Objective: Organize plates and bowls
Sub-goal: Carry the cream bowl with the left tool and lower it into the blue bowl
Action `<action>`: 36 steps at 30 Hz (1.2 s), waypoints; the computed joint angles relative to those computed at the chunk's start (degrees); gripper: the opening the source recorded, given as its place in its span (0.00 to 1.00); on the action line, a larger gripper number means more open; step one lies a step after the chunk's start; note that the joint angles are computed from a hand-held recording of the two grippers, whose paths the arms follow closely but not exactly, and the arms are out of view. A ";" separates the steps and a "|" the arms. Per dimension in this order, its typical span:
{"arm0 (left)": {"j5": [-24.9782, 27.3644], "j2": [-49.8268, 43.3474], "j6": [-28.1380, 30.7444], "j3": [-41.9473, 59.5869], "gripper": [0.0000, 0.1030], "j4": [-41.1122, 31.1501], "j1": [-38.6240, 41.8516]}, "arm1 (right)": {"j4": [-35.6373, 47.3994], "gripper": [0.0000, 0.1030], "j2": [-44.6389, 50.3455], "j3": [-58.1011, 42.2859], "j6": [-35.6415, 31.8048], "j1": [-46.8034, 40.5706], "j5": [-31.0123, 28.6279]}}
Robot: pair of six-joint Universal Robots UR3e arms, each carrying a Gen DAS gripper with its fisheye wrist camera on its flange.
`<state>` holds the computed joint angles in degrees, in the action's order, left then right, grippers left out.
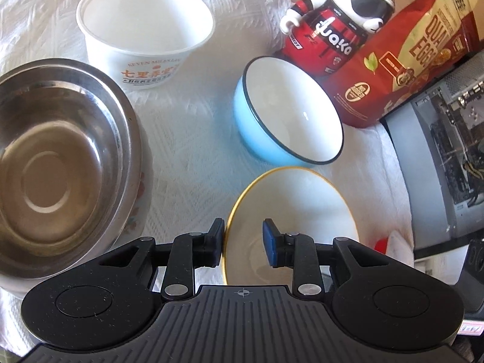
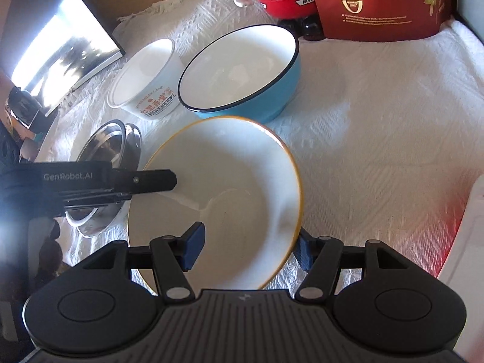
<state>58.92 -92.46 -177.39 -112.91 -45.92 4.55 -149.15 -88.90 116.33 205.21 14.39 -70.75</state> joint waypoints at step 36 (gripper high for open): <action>-10.98 -6.66 16.31 14.07 0.29 -12.24 8.90 | 0.20 0.73 3.76 -11.17 16.62 8.40 -19.20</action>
